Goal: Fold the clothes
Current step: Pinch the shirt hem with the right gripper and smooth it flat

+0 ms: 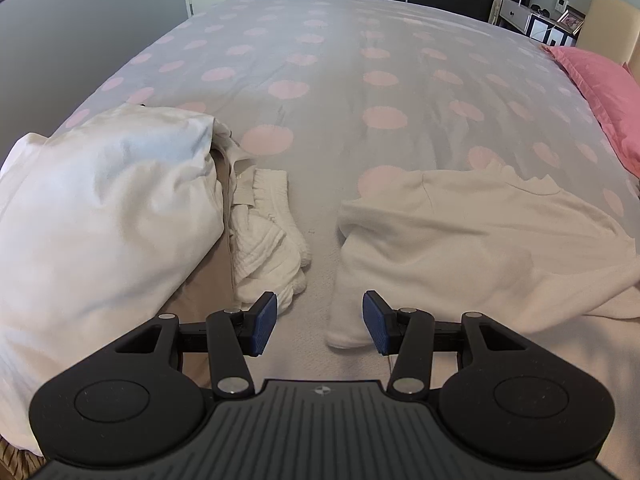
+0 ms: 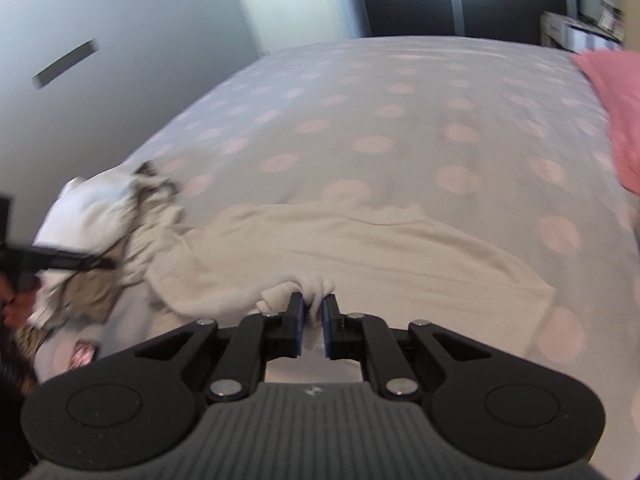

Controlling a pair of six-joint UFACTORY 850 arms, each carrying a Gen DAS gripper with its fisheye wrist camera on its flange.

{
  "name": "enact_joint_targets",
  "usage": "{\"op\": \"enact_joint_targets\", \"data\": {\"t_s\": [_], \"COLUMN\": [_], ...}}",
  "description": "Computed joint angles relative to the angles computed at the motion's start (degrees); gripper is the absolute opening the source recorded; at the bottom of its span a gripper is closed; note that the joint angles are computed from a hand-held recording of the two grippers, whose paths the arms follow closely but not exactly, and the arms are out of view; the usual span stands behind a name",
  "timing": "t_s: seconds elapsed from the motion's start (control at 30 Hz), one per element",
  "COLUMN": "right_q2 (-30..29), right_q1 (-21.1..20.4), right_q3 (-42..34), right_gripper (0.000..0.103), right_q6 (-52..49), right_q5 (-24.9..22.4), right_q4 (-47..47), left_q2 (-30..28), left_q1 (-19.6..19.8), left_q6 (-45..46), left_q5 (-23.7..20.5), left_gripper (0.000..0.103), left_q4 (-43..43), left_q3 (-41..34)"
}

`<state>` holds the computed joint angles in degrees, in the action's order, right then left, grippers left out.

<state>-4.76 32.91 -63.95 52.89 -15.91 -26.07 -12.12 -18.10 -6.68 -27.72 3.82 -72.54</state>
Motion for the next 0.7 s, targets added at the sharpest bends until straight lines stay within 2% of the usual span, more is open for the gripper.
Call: {"op": "enact_joint_targets", "data": {"t_s": [0.23, 0.33, 0.4, 0.43, 0.7], "right_q2": [-3.7, -3.7, -3.5, -3.3, -4.1], "right_q1": [-1.6, -1.8, -1.9, -2.1, -2.6], "right_q3": [-0.3, 0.1, 0.5, 0.8, 2.1], "right_gripper": [0.017, 0.018, 0.028, 0.037, 0.045], "right_q6": [19.3, 20.5, 20.4, 19.5, 7.4], "right_q5": [-10.2, -10.9, -10.4, -9.7, -10.2], "right_q4": [-14.9, -15.9, -15.8, -15.1, -4.5], "left_q2": [-0.5, -0.5, -0.5, -0.6, -1.2], "left_q1": [-1.1, -1.6, -1.8, -1.9, -2.2], "left_q6": [-1.0, -1.1, -0.5, -0.5, -1.4], "left_q5": [-0.2, 0.0, 0.0, -0.1, -0.7], "left_gripper": [0.045, 0.045, 0.045, 0.045, 0.045], "left_q4": [2.7, 3.9, 3.8, 3.8, 4.9], "left_q3": [0.1, 0.5, 0.7, 0.7, 0.3]}}
